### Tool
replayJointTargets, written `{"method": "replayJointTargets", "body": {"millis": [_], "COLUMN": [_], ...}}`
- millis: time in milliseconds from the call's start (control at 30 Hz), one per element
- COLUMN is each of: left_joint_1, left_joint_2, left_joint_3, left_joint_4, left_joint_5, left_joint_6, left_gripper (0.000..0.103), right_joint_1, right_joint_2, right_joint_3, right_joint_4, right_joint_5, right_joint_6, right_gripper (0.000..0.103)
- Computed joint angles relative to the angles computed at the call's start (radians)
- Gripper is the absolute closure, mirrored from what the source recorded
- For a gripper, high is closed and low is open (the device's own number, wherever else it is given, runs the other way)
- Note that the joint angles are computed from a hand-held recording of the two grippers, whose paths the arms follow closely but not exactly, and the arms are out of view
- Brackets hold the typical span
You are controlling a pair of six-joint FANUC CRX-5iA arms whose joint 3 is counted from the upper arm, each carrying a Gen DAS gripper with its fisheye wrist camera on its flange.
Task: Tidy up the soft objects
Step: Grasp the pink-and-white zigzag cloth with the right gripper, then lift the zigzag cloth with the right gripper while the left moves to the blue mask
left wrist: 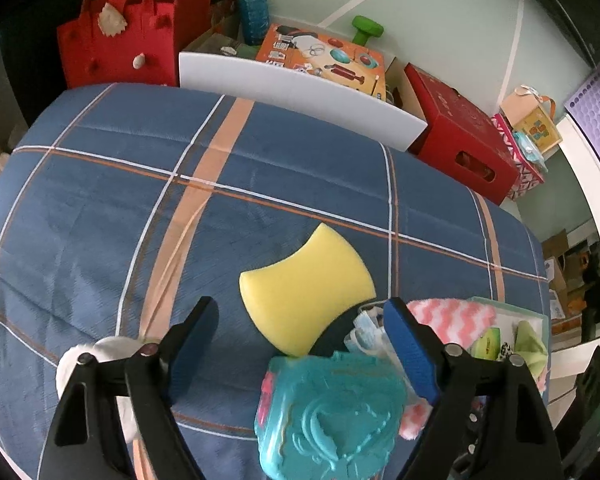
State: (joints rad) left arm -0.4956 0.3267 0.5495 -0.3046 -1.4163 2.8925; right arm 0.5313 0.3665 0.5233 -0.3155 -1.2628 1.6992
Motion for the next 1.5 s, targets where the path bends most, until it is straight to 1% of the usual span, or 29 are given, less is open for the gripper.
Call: {"method": "replayJointTargets", "body": {"millis": [33, 67, 100, 200, 233, 300, 367, 533, 667, 733, 800, 867, 900, 1100, 1367, 1500], "left_joint_1": [0.009, 0.010, 0.011, 0.016, 0.016, 0.010, 0.008, 0.015, 0.007, 0.005, 0.005, 0.006, 0.006, 0.002, -0.010, -0.015], "left_joint_2": [-0.002, 0.004, 0.012, 0.017, 0.022, 0.021, 0.020, 0.030, 0.037, 0.034, 0.034, 0.040, 0.045, 0.070, 0.106, 0.120], "left_joint_3": [-0.010, -0.002, 0.009, 0.012, 0.022, 0.033, 0.035, 0.033, 0.050, 0.048, 0.045, 0.049, 0.055, 0.087, 0.141, 0.163], "left_joint_4": [0.010, 0.005, 0.002, 0.003, 0.005, -0.015, -0.018, 0.021, 0.025, 0.030, 0.039, 0.047, 0.049, 0.055, 0.048, 0.044], "left_joint_5": [0.007, -0.006, -0.020, -0.022, -0.036, -0.045, -0.039, -0.024, -0.020, -0.001, 0.017, 0.021, 0.019, 0.013, -0.021, -0.034], "left_joint_6": [0.001, -0.003, -0.010, -0.023, -0.031, -0.036, -0.049, -0.070, -0.081, -0.087, -0.092, -0.101, -0.106, -0.125, -0.147, -0.161], "left_gripper": [0.025, 0.027, 0.027, 0.027, 0.029, 0.030, 0.030, 0.030, 0.030, 0.030, 0.030, 0.030, 0.030, 0.030, 0.030, 0.030], "right_joint_1": [0.003, 0.006, 0.005, 0.000, -0.001, -0.004, -0.007, -0.006, -0.017, -0.025, -0.033, -0.035, -0.039, -0.064, -0.095, -0.113], "right_joint_2": [0.001, 0.002, 0.005, 0.007, 0.007, 0.009, 0.012, 0.019, 0.025, 0.030, 0.033, 0.031, 0.032, 0.022, -0.019, -0.063], "right_joint_3": [-0.002, -0.005, -0.004, -0.005, -0.006, -0.004, 0.002, 0.006, 0.013, 0.021, 0.028, 0.027, 0.029, 0.031, 0.023, -0.003], "right_joint_4": [0.006, 0.012, 0.012, 0.011, 0.014, 0.013, 0.008, 0.005, -0.017, -0.035, -0.055, -0.060, -0.069, -0.107, -0.167, -0.190], "right_joint_5": [0.002, 0.006, 0.006, 0.014, 0.020, 0.024, 0.019, 0.009, -0.008, -0.021, -0.031, -0.034, -0.038, -0.041, -0.019, 0.025], "right_joint_6": [-0.002, -0.004, -0.007, -0.016, -0.021, -0.031, -0.030, -0.027, -0.021, -0.018, -0.008, -0.002, 0.005, 0.020, 0.060, 0.078], "right_gripper": [0.049, 0.050, 0.051, 0.056, 0.056, 0.059, 0.063, 0.065, 0.073, 0.077, 0.091, 0.092, 0.096, 0.098, 0.098, 0.098]}}
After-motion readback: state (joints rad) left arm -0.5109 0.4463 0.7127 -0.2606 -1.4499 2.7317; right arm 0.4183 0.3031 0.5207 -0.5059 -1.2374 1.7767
